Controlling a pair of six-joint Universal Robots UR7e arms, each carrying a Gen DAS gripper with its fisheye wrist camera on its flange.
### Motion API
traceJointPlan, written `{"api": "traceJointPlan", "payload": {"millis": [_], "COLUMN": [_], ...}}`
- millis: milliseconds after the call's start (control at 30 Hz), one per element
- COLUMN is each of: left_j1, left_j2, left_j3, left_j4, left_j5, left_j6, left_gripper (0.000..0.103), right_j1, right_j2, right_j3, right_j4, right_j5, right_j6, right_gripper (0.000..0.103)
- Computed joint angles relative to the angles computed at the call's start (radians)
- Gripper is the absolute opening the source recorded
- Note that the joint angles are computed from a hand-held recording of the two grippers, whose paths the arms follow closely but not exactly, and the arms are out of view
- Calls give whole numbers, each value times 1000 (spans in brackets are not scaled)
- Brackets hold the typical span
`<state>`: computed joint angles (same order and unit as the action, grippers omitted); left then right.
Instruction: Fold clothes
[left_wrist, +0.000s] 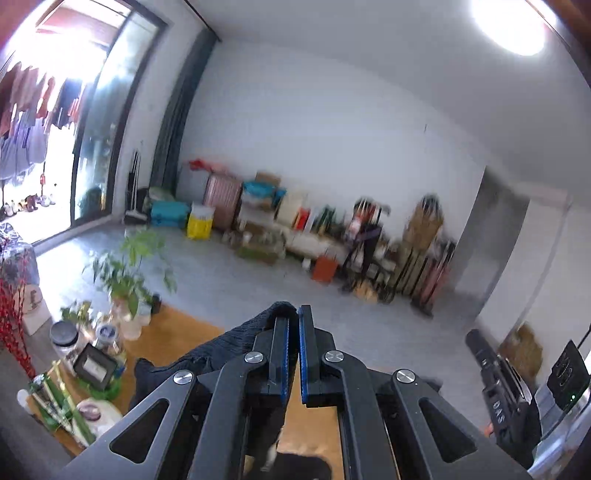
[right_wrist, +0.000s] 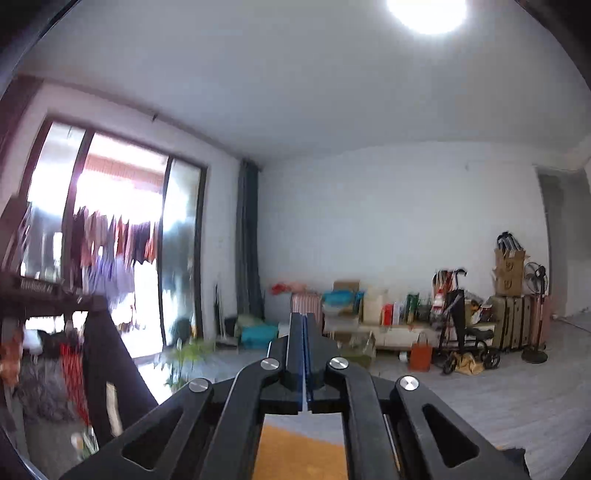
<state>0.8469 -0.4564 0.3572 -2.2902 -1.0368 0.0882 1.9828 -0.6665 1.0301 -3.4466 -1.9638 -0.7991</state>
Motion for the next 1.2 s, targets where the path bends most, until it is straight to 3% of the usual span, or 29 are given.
{"api": "traceJointPlan", "payload": {"millis": [67, 233, 433, 533, 800, 967, 1200], "left_j1": [17, 90, 194, 225, 260, 298, 357], "left_j2": [-47, -145, -143, -116, -21, 66, 175], "left_j3": [131, 394, 438, 413, 287, 128, -69], "left_j4": [-22, -80, -24, 2, 67, 166, 286], "left_j5": [-9, -85, -151, -191, -228, -234, -277], "left_j6": [-14, -80, -216, -236, -226, -262, -297], "left_gripper": [4, 4, 4, 4, 4, 4, 4], "right_j1": [-27, -148, -255, -285, -294, -270, -239], "right_j2": [-16, -50, 0, 30, 110, 149, 251], "right_j3": [77, 276, 325, 324, 318, 304, 186], "right_j4": [42, 207, 417, 475, 567, 618, 654], "right_j5": [-2, 81, 139, 163, 149, 129, 108], "right_j6": [32, 164, 258, 269, 235, 242, 201], "right_gripper": [5, 18, 24, 31, 36, 38, 51]}}
